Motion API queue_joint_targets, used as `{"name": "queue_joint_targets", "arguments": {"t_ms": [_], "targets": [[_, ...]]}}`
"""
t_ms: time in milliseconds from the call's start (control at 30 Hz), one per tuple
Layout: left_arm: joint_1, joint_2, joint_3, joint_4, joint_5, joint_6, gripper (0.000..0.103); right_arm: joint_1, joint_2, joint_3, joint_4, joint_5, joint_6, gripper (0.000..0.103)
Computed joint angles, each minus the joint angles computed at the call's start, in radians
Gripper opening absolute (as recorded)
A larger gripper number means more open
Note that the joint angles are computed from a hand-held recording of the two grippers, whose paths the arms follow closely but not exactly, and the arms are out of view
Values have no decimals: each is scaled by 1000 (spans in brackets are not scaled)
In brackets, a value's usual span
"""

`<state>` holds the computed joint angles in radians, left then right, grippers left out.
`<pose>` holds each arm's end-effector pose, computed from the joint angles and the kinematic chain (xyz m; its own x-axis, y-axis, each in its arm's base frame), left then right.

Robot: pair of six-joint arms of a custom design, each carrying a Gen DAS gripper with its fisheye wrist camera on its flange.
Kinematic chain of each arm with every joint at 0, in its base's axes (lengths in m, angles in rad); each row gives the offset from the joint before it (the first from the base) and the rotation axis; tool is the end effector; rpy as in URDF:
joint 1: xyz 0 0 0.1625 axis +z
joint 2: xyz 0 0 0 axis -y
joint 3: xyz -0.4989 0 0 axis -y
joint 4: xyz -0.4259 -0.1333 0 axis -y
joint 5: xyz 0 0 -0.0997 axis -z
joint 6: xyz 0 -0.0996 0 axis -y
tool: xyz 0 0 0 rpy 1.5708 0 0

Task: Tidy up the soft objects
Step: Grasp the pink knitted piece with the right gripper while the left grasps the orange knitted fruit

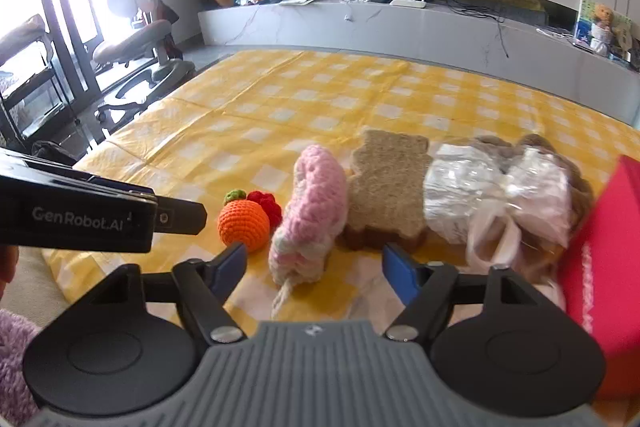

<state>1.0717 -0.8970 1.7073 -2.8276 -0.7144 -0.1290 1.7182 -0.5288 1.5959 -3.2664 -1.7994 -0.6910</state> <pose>-0.1629 -0.7346 0.2280 -0.7808 -0.0750 -0.6202 0.3340 0.7888 -0.5159 0.2232 -0.7494 0.0213 -0.6818 -0.5186 0.5160 -0.7180 0.6094 -0.3362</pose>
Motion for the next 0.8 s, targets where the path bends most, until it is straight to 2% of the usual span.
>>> {"name": "queue_joint_targets", "arguments": {"t_ms": [100, 200, 267, 300, 333, 467, 633, 667, 700, 800], "targets": [[15, 8, -13, 10, -19, 4, 58, 1, 33, -46, 20, -10, -2, 69], [28, 18, -31, 13, -36, 11, 58, -2, 50, -71, 25, -11, -27, 60], [35, 27, -43, 14, -47, 12, 58, -10, 47, -75, 36, 6, -35, 53], [40, 34, -51, 11, -54, 14, 58, -12, 45, -77, 47, 11, -33, 40], [45, 39, -57, 8, -65, 14, 58, -16, 42, -78, 62, 18, -30, 36], [67, 59, -87, 43, -106, -33, 58, -21, 36, -65, 51, 26, -38, 36], [76, 73, -98, 53, -99, -55, 58, -27, 37, -63, 52, 37, -40, 33], [77, 74, -98, 49, -104, -56, 55, -27, 36, -63, 52, 39, -39, 33], [78, 74, -97, 45, -112, -52, 48, -28, 38, -65, 53, 41, -39, 33], [72, 82, -92, 25, -97, -22, 47, -28, 36, -65, 57, 43, -39, 31]]}}
